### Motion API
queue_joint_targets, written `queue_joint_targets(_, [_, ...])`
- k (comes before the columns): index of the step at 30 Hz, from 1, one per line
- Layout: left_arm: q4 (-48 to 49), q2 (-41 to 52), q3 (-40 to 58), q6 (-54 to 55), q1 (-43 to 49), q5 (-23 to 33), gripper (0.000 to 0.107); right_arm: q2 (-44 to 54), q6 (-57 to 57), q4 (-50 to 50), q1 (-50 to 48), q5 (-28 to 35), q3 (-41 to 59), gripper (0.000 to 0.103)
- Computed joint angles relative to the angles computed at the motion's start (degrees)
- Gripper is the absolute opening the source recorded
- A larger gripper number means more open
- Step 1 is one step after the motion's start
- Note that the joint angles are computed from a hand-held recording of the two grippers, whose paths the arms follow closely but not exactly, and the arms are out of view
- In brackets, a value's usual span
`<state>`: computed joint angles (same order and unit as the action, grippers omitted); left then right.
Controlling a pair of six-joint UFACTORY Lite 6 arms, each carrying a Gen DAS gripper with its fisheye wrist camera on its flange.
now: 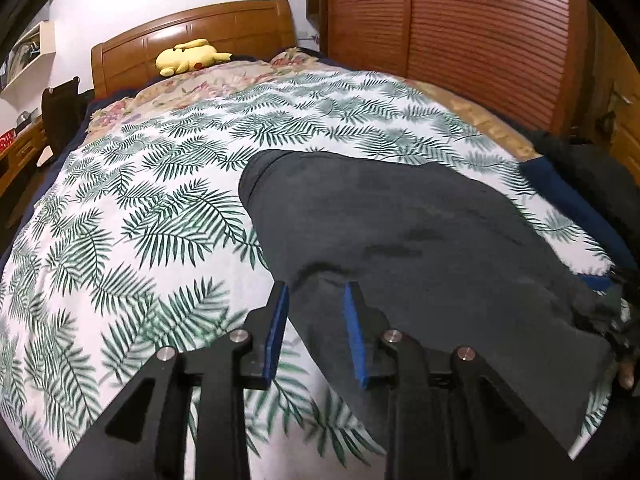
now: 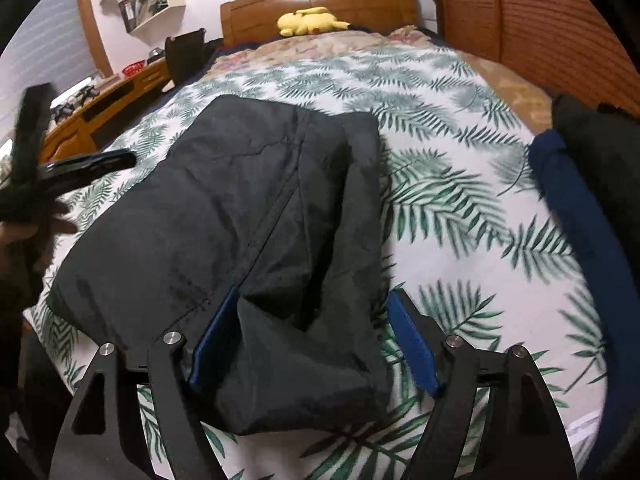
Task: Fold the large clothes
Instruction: 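Grasp the folded jacket bundle with both tools and lift it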
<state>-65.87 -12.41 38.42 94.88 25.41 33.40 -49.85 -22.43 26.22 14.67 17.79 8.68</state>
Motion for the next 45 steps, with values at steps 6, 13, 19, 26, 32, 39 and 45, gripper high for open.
queue_joint_targets(6, [-3.4,12.7,9.77,0.83,-3.56,-5.11,0.028,-1.86,0.12,-0.1,0.91,0.31,-2.18,0.077])
queue_joint_targets(13, [-1.16,24.8,20.9,-4.12,-6.26,-7.38,0.032,0.48,-16.94,13.89,-1.73,-0.07,-2.89,0.077])
queue_joint_targets(19, [2.28,30.34,26.48,-8.97,-9.19,-10.51,0.037,3.81,-28.66,23.87,-4.74,1.42,-2.23,0.077])
queue_joint_targets(26, [10.05,37.05,34.47,-17.76,-11.98,-11.77,0.042,5.27,-30.31,25.0,-4.76,1.43,-1.75,0.077])
queue_joint_targets(32, [14.11,42.5,40.64,-24.13,-11.59,-8.74,0.054,6.78,-31.94,27.22,-4.38,0.93,-1.5,0.077])
queue_joint_targets(39, [14.07,43.08,40.84,-24.38,-12.32,-9.2,0.056,7.58,-35.98,31.55,-6.71,3.92,-1.66,0.078])
queue_joint_targets(45, [15.74,41.87,39.41,-24.72,-13.75,-12.5,0.056,9.98,-43.14,37.71,-10.15,8.68,-1.14,0.071])
